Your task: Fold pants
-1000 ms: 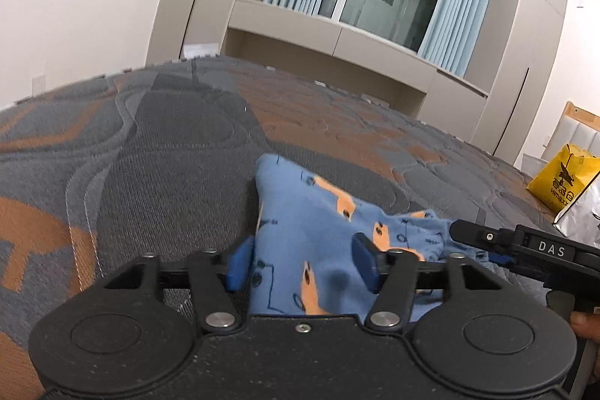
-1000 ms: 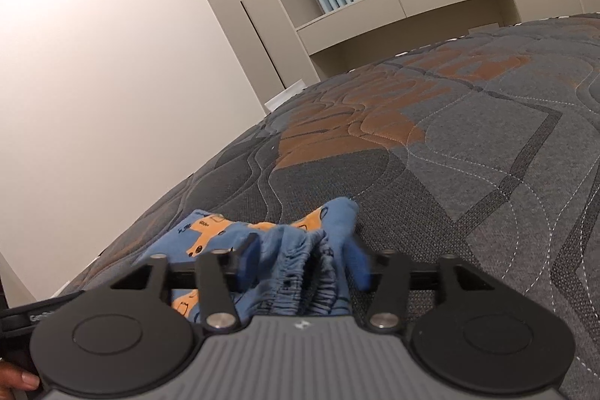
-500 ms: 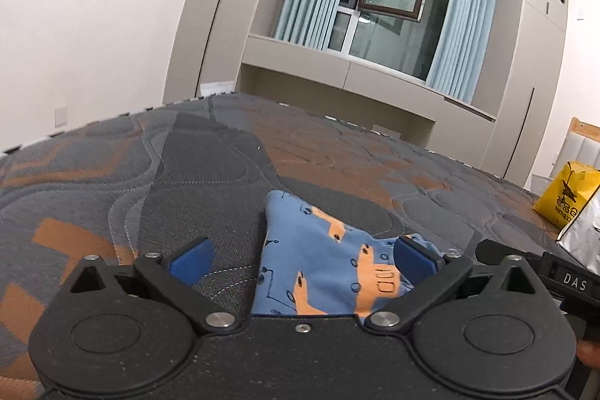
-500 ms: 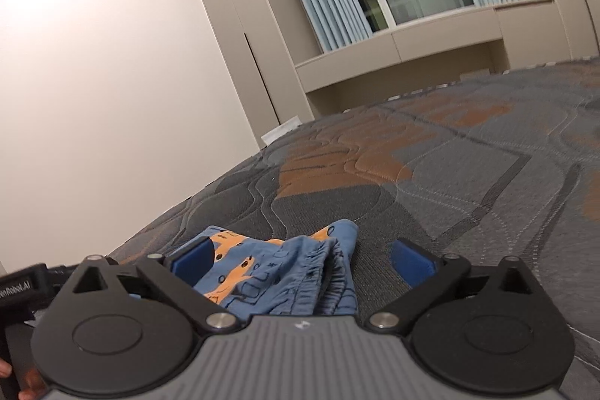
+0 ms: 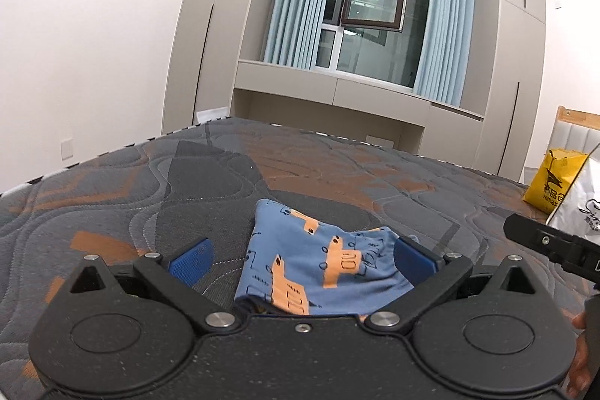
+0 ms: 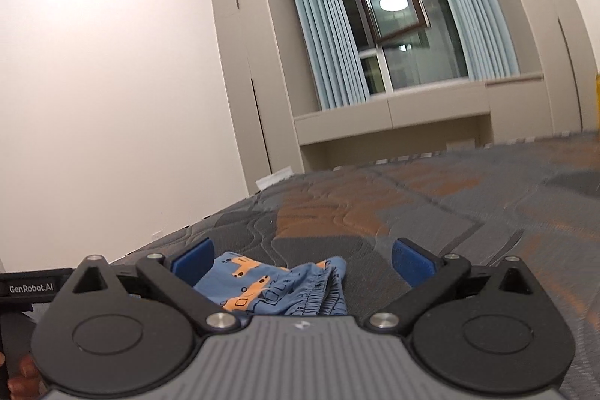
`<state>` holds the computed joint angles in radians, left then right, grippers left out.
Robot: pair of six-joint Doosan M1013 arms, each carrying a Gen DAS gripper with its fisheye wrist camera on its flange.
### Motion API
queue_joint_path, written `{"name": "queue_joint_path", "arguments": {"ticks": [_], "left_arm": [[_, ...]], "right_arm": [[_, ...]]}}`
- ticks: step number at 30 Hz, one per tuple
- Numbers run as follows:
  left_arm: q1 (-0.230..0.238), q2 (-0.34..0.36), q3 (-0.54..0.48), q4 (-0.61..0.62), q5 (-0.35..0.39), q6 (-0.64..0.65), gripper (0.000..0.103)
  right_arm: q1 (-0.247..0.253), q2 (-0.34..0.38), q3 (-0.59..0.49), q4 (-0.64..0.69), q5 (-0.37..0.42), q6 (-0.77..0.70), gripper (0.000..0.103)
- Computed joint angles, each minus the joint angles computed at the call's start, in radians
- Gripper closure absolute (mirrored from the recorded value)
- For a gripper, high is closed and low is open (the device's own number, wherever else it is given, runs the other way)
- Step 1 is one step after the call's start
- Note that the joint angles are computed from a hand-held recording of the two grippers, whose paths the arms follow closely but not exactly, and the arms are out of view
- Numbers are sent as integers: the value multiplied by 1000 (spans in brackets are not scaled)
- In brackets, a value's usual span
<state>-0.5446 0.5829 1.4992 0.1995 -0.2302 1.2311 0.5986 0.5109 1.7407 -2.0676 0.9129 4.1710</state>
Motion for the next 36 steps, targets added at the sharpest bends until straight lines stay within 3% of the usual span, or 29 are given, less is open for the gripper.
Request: {"name": "queue_joint_path", "arguments": {"ticks": [7,12,20,29,36], "left_arm": [[-10,-53,105,-270,-77,316,1],[-6,-76,158,-248,-98,267,1],[-14,-100,228,-304,-148,373,1],[-6,-121,294,-201,-184,293,1],[-2,-118,312,-172,-179,284,1]], "right_arm": [[64,-7,13,104,85,-105,0],[99,-7,17,170,130,-123,0],[155,11,14,254,223,-170,0],[203,48,19,299,301,-158,0],[215,50,31,347,283,-164,0]]}}
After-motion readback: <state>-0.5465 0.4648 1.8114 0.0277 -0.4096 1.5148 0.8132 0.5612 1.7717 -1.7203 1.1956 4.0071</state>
